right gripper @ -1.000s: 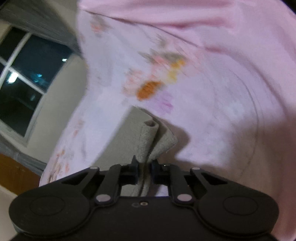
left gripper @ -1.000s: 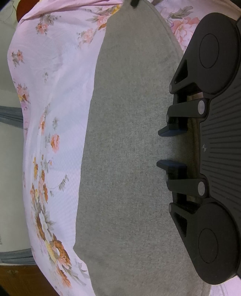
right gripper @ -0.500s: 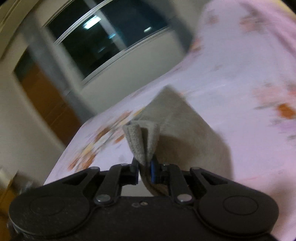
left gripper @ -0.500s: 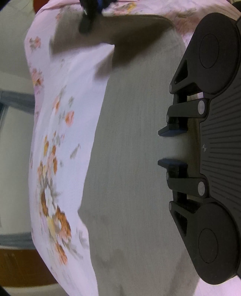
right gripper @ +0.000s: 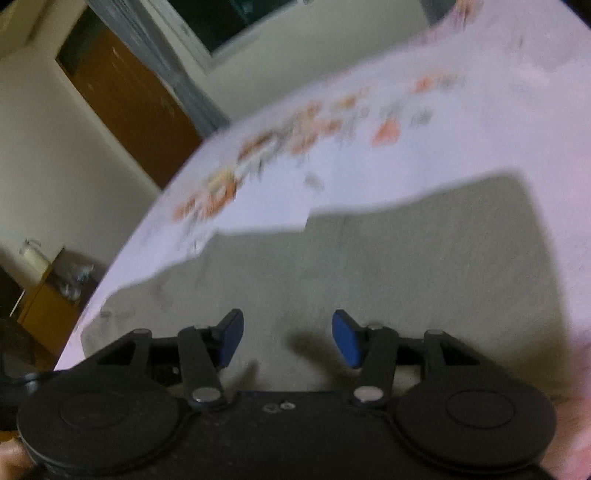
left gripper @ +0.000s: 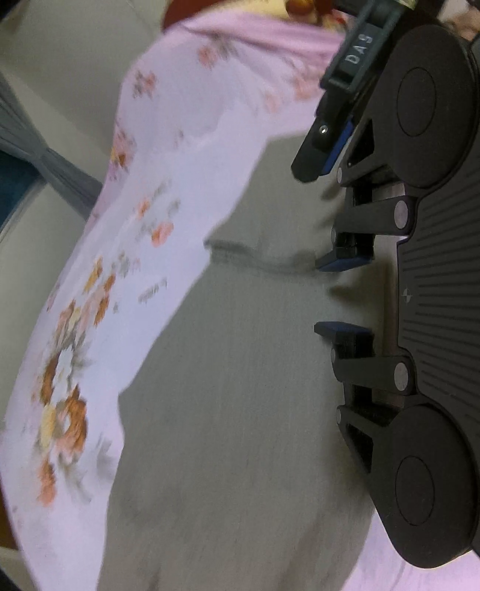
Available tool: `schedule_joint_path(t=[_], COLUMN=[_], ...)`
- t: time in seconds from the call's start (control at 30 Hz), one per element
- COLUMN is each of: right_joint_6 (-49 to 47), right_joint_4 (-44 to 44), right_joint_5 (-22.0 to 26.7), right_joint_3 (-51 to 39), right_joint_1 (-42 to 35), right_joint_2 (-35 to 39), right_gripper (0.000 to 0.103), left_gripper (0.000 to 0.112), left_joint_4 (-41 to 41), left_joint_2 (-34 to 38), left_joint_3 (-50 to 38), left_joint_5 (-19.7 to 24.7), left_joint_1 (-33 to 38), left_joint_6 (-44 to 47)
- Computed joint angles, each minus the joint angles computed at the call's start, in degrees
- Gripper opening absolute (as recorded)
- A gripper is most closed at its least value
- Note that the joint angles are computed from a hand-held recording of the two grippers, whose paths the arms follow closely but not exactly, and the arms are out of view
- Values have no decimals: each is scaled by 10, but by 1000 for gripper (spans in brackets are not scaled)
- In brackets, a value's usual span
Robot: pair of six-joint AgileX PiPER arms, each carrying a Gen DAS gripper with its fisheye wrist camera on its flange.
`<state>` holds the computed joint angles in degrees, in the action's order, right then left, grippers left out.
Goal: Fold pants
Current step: 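Fold the corner over with the right gripper while the left gripper grasps the fabric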
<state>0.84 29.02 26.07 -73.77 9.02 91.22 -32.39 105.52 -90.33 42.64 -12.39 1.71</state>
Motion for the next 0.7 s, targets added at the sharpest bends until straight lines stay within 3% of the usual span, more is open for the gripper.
schedule_joint_path(t=[0.07,0.23,0.27,0.3,0.37,0.53,0.67,0.7], right_joint_6=[-11,-56,-74,-96,-126,-176,-142,-114], right_joint_4=[9,44,65,89,124,181,148,120], right_joint_5=[-9,-17,-17,-19,-27,-44,-43,-49], right_joint_3=[18,68,79,91,114,146,160,158], right_joint_1=[-20,-68,-79,-87,-101,-125,-145,-142], right_joint_2=[-22,-66,-73,-78,-88,-90,-103,-101], right_gripper=[56,59,59,59,59,60,58,57], left_gripper=[75,75,72,58,47,46,45,20], left_joint_4=[-40,-92,-100,-115,-137,-145,-102,-77], left_joint_2=[9,42,49,57,75,109,147,149], left_joint_3=[-7,-27,-27,-27,-31,-49,-111,-120], left_joint_5=[4,21,23,24,31,-13,-27,-32], left_joint_1=[-1,-7,-9,-10,-13,-36,-57,-64], left_joint_6=[6,-4,-6,-3,-7,-34,-91,-109])
